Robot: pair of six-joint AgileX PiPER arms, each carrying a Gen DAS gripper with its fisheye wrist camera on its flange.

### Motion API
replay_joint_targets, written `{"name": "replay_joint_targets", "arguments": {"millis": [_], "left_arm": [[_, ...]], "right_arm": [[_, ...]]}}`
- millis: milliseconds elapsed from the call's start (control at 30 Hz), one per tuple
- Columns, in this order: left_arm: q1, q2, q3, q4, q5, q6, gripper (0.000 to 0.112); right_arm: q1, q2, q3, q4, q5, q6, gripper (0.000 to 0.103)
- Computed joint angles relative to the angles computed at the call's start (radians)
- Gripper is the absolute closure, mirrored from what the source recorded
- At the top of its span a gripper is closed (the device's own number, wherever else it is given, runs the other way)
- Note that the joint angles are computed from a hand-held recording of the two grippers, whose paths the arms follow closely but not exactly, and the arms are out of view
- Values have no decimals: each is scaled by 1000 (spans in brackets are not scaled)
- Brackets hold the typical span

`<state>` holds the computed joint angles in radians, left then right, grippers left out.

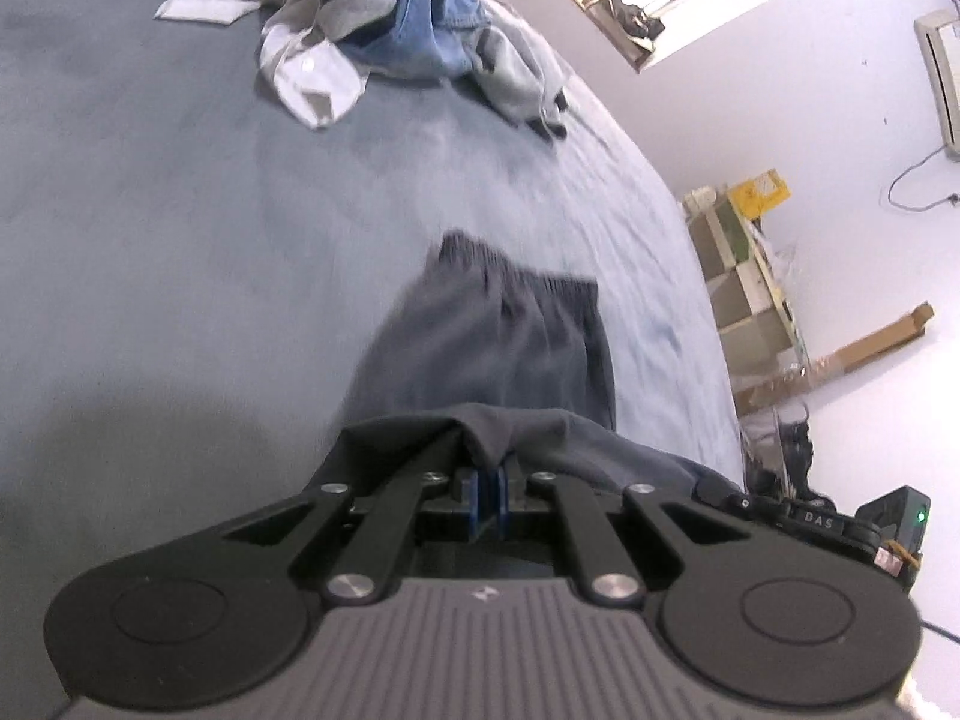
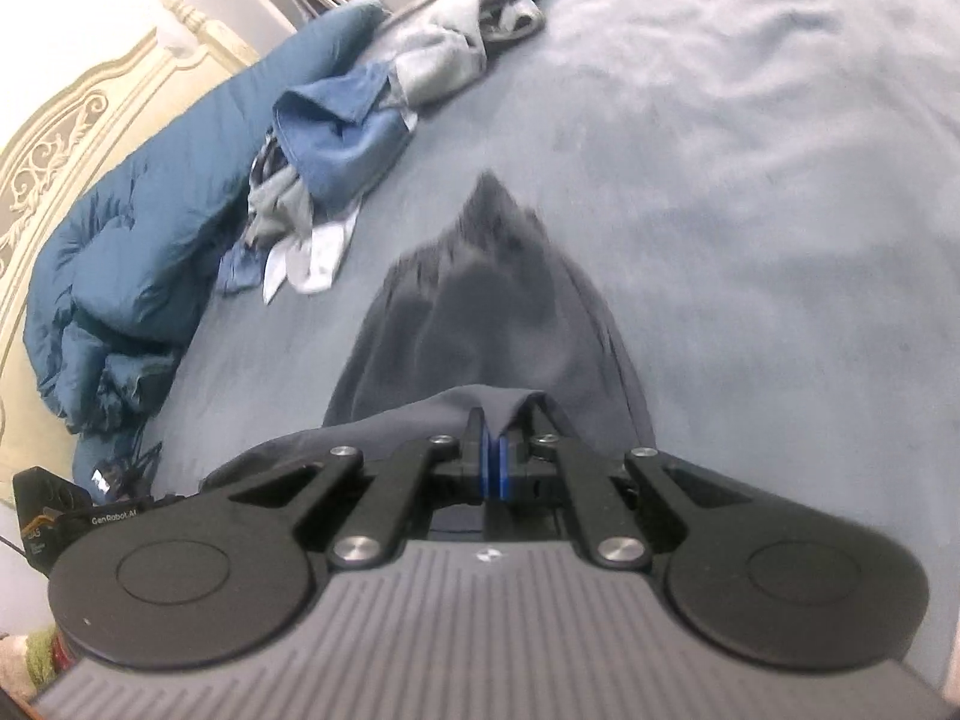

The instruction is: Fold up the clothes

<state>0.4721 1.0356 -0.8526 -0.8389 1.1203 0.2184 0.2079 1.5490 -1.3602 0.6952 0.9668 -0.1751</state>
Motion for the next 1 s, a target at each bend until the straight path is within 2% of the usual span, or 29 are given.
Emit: {"name": "replay_joint_targets", "arguments": {"millis": [200,300,367,433,467,600,700,767,800,867,933,1000], "left_arm": [[-84,198,-37,-83,-197,87,106],[-120,287,-48,-129,-275,130,105],[-131,357,-51,-173,-300,160,104],[-113,434,-60,-233,-280,191,101],[-92,468,-63,-271,-259,211,96],[4,569,-51,-444,-176,288,85],[44,634,-32,-576,-147,326,83],[59,650,-19,-632,-155,338,79],[63,652,-15,-649,-164,342,75],[65,647,-14,-663,-188,343,73],[63,635,-32,-645,-204,333,73],[50,604,-60,-572,-221,315,73]], "right_arm": [[31,195,-191,-3,-48,6,102],[39,279,-284,-8,-53,18,102],[45,321,-326,-13,-55,32,102],[43,380,-379,-7,-38,65,101],[31,414,-406,20,-15,84,99],[-45,517,-454,235,52,88,96],[-82,569,-472,358,66,85,89],[-101,596,-470,437,61,86,72],[-107,602,-455,483,50,72,70],[-119,603,-412,570,24,45,48],[-128,583,-349,642,-12,18,46],[-128,547,-311,630,-49,7,45]]}}
